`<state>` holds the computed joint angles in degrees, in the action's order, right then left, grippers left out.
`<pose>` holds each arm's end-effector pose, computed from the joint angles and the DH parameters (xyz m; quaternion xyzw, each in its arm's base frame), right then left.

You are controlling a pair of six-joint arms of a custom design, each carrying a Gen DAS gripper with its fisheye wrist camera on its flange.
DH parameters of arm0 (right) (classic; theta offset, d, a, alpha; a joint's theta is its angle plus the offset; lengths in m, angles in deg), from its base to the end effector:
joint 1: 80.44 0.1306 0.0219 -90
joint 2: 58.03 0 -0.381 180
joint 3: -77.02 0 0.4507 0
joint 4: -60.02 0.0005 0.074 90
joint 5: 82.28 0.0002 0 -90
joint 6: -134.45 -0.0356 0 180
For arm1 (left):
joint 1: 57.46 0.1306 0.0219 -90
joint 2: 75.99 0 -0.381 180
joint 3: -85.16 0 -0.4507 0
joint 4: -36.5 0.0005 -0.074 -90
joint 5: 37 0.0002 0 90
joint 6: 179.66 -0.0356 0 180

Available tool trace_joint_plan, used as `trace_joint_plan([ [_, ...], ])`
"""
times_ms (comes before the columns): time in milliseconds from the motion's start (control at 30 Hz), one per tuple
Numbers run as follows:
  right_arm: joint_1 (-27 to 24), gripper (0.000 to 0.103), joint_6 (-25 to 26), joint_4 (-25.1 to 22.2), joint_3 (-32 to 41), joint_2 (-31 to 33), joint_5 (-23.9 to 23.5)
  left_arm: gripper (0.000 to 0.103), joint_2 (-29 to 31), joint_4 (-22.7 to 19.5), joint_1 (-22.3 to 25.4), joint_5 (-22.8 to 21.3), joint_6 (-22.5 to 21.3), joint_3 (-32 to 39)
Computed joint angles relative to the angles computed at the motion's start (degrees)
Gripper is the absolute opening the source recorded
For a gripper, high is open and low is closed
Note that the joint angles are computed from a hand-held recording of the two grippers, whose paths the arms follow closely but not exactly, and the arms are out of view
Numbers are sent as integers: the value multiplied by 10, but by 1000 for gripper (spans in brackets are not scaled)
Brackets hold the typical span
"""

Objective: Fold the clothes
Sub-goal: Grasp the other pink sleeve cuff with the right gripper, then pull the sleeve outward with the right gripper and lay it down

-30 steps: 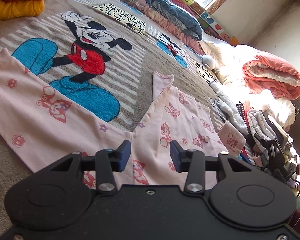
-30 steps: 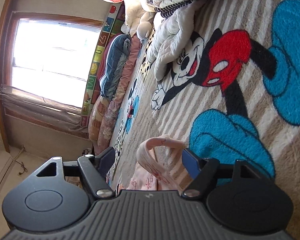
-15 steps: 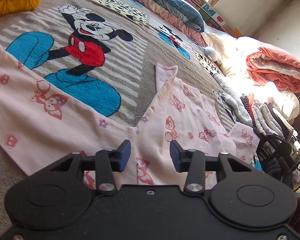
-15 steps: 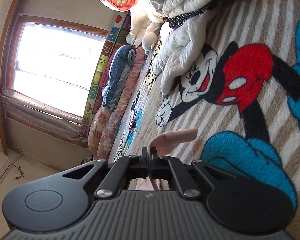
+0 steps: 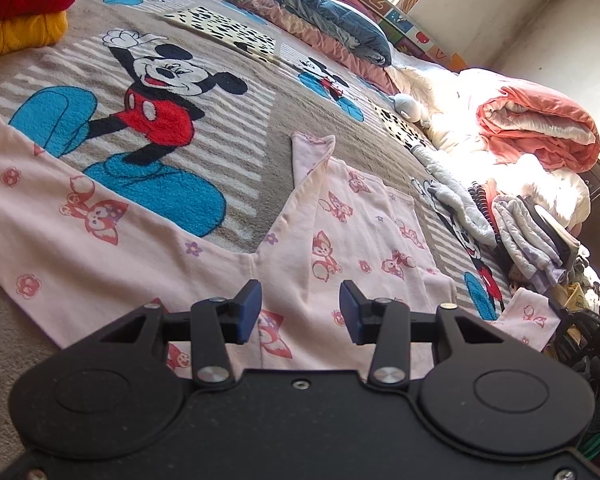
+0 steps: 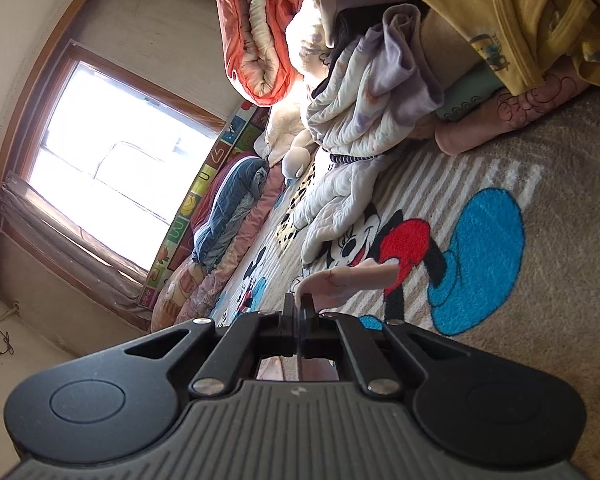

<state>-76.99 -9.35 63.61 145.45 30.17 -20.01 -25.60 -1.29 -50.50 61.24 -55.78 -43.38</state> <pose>0.5334 0.0483 0.3294 0.2000 0.7638 0.4475 0.4200 0.3154 0.0329 0.3671 -0.2809 0.8467 -0.1666 0.4200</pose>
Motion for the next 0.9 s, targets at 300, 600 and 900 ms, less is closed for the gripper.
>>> trace_joint_plan([
  [300,-16,31,-29,-132,-4,9,49,42,-4,1,-6,-6,-8,-2],
  [600,-19,19,-83,-25,-25,17,45,42,-11,-5,0,-8,-6,-7],
  [900,-12,32,5,-81,-11,3,144,42,-3,-7,-3,-10,-9,-6],
])
